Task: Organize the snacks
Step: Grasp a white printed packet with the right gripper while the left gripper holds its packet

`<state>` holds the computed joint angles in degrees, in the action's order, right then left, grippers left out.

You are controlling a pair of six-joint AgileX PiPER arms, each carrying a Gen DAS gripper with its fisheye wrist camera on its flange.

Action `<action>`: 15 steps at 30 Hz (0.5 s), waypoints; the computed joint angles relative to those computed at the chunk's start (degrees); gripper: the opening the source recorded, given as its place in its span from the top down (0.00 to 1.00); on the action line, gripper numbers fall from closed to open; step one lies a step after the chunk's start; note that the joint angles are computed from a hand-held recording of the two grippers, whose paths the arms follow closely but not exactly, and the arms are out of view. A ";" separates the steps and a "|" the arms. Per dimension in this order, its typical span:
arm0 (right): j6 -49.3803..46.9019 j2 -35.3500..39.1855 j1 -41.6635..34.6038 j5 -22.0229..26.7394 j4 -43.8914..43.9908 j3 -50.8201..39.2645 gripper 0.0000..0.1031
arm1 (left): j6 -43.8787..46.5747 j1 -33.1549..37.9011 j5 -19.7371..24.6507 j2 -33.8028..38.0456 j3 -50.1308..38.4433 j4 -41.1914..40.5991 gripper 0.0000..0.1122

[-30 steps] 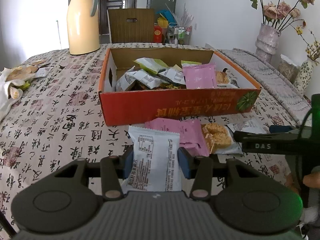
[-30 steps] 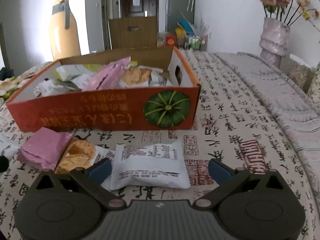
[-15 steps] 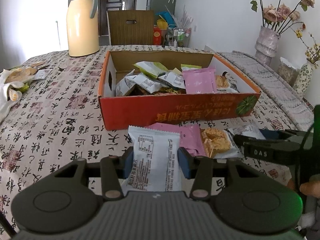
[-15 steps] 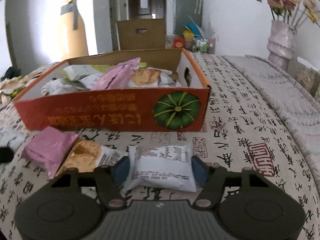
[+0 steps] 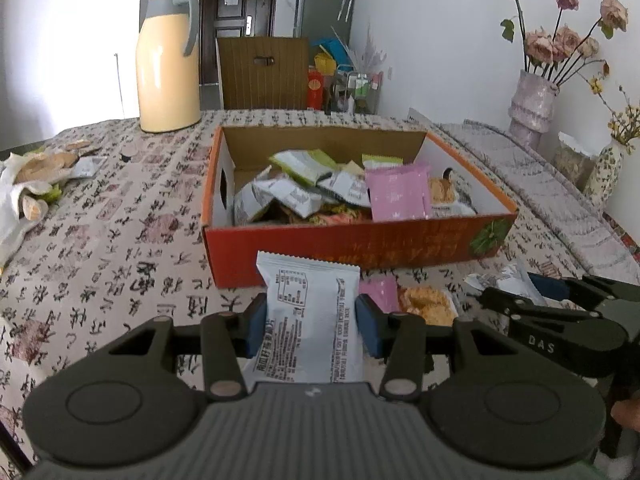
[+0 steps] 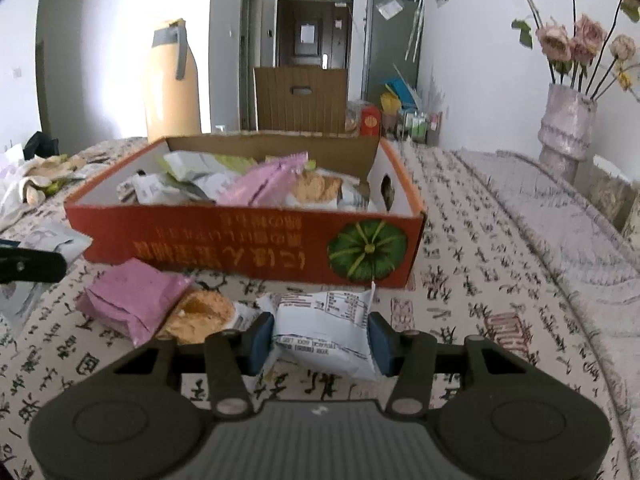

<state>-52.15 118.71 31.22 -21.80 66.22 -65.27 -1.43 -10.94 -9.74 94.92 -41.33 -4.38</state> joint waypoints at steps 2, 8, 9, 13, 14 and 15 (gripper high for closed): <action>1.36 -0.72 0.24 -0.74 -1.53 0.39 0.52 | 0.83 -0.09 0.15 -0.27 -0.58 -0.85 0.58; 5.51 -2.90 0.42 -2.66 -6.18 0.86 0.52 | 5.10 -0.42 0.72 -0.13 -3.75 -4.99 0.58; 6.09 -3.20 0.37 -2.82 -6.91 0.68 0.52 | 5.44 -0.52 0.79 0.06 -4.33 -5.33 0.58; 7.56 -3.46 0.15 -3.31 -8.78 -0.93 0.52 | 9.70 -0.80 1.49 0.98 -7.27 -9.49 0.58; 7.69 -3.40 0.01 -3.19 -9.09 -1.56 0.52 | 11.39 -0.84 1.72 1.36 -8.23 -11.19 0.58; 7.50 -3.13 -0.13 -3.03 -9.12 -2.45 0.52 | 13.31 -0.88 1.90 1.71 -9.05 -13.10 0.58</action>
<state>-44.65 115.59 31.09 -24.83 57.10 -67.72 11.88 -11.82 -7.84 96.64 -50.38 -17.47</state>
